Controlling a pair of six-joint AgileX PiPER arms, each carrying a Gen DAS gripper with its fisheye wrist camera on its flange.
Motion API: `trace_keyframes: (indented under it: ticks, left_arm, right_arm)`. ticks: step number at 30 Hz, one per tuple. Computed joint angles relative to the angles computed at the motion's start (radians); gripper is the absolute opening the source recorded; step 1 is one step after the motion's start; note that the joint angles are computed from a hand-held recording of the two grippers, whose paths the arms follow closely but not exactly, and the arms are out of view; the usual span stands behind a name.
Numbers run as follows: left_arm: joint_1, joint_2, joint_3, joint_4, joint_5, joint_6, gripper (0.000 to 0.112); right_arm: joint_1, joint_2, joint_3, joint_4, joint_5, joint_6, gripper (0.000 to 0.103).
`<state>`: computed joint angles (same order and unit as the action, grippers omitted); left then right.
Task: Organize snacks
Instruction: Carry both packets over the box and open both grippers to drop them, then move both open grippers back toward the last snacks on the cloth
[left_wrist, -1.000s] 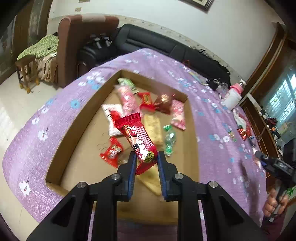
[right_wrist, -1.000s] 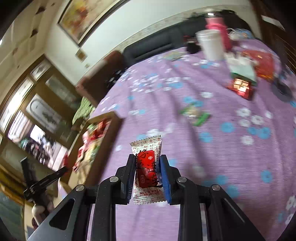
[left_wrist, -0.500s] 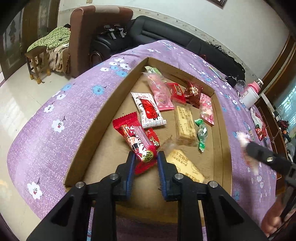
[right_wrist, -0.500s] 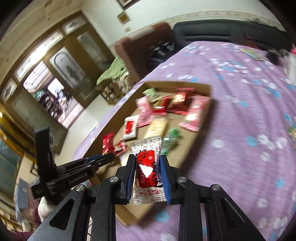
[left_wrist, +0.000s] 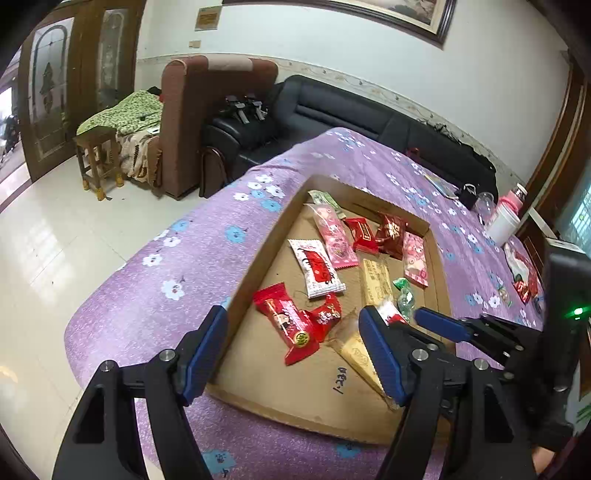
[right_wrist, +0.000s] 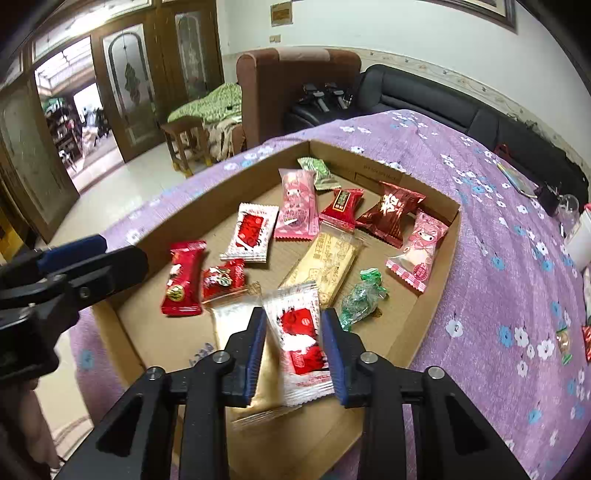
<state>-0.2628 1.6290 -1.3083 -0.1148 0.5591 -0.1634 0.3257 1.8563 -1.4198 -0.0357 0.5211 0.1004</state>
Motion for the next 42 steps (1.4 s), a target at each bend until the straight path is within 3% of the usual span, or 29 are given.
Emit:
trace_keyframes:
  ticks: [1, 3, 8, 10, 15, 23, 30, 42]
  left_arm:
    - [-0.002, -0.004, 0.003, 0.021, -0.002, -0.023, 0.073]
    - [-0.015, -0.014, 0.007, 0.072, -0.002, -0.070, 0.073]
    - [-0.080, -0.035, 0.000, 0.194, 0.008, -0.165, 0.073]
    - [-0.106, -0.035, -0.011, 0.211, 0.017, -0.179, 0.073]
    - [-0.211, -0.031, -0.051, 0.300, 0.057, -0.225, 0.074]
    - [-0.442, 0.038, -0.143, 0.576, 0.136, -0.384, 0.079]
    - [-0.594, 0.149, -0.289, 0.603, 0.213, -0.322, 0.080]
    - [-0.672, 0.249, -0.379, 0.547, 0.272, -0.245, 0.080]
  right_arm:
    - [-0.009, -0.027, 0.029, 0.017, -0.021, -0.009, 0.052]
    - [-0.024, -0.089, 0.098, 0.021, -0.068, 0.002, 0.062]
    - [-0.079, -0.232, 0.249, 0.079, -0.153, 0.003, 0.063]
    - [-0.120, -0.290, 0.312, 0.170, -0.183, -0.059, 0.069]
    - [-0.211, -0.377, 0.416, 0.320, -0.213, -0.202, 0.070]
    - [-0.457, -0.467, 0.525, 0.587, -0.162, -0.484, 0.070]
    - [-0.654, -0.522, 0.588, 0.655, -0.134, -0.622, 0.074]
    - [-0.973, -0.509, 0.617, 0.819, -0.036, -0.875, 0.074]
